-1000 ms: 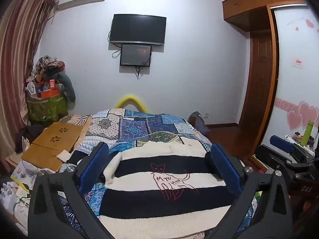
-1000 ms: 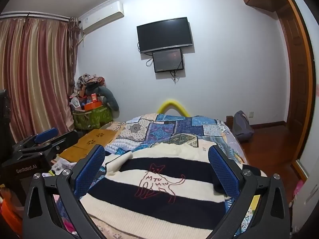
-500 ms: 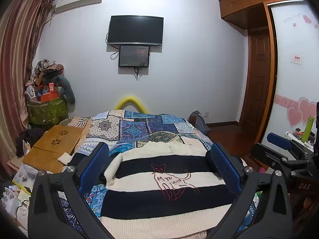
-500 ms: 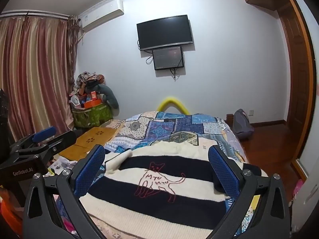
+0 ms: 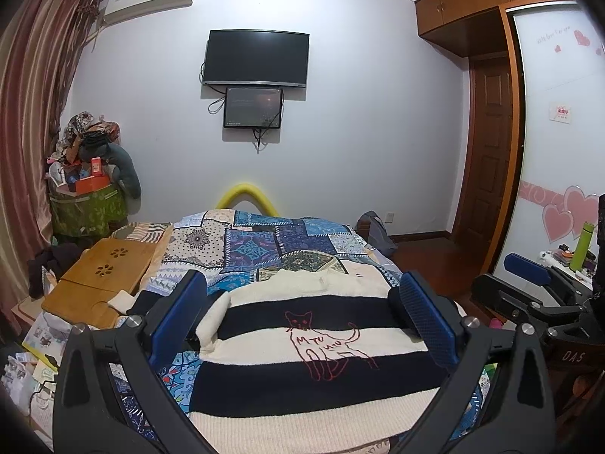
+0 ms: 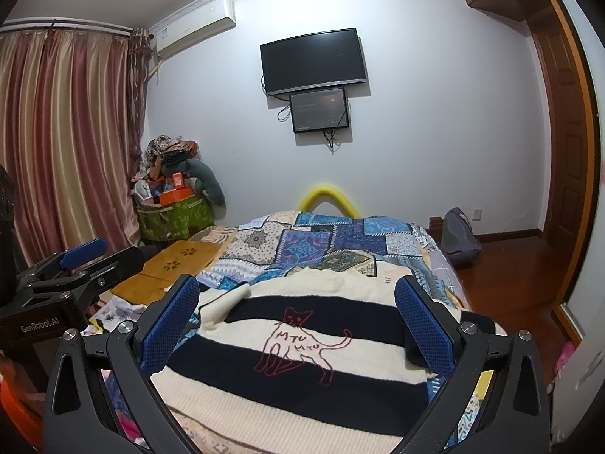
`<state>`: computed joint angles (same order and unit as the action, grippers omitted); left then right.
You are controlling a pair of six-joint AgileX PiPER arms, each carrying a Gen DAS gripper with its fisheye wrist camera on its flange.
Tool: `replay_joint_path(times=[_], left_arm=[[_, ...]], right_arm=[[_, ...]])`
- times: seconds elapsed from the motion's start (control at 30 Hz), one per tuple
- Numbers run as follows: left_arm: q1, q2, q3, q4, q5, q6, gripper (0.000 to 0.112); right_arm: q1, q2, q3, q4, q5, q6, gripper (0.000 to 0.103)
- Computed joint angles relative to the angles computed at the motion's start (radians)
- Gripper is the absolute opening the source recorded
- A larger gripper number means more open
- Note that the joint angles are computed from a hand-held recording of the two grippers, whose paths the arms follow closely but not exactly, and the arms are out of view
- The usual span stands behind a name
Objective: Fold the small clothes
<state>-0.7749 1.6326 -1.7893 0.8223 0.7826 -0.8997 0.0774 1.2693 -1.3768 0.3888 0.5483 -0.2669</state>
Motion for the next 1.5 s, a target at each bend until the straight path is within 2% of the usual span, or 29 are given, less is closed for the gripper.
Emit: replay_joint_path(times=[1.5], left_arm=[[0.013,0.002,-0.024,-0.051,0.011,0.044,0.103]], right_arm=[[-0.014,0.003,-0.004,0.006,0.009,-0.006,0.103]])
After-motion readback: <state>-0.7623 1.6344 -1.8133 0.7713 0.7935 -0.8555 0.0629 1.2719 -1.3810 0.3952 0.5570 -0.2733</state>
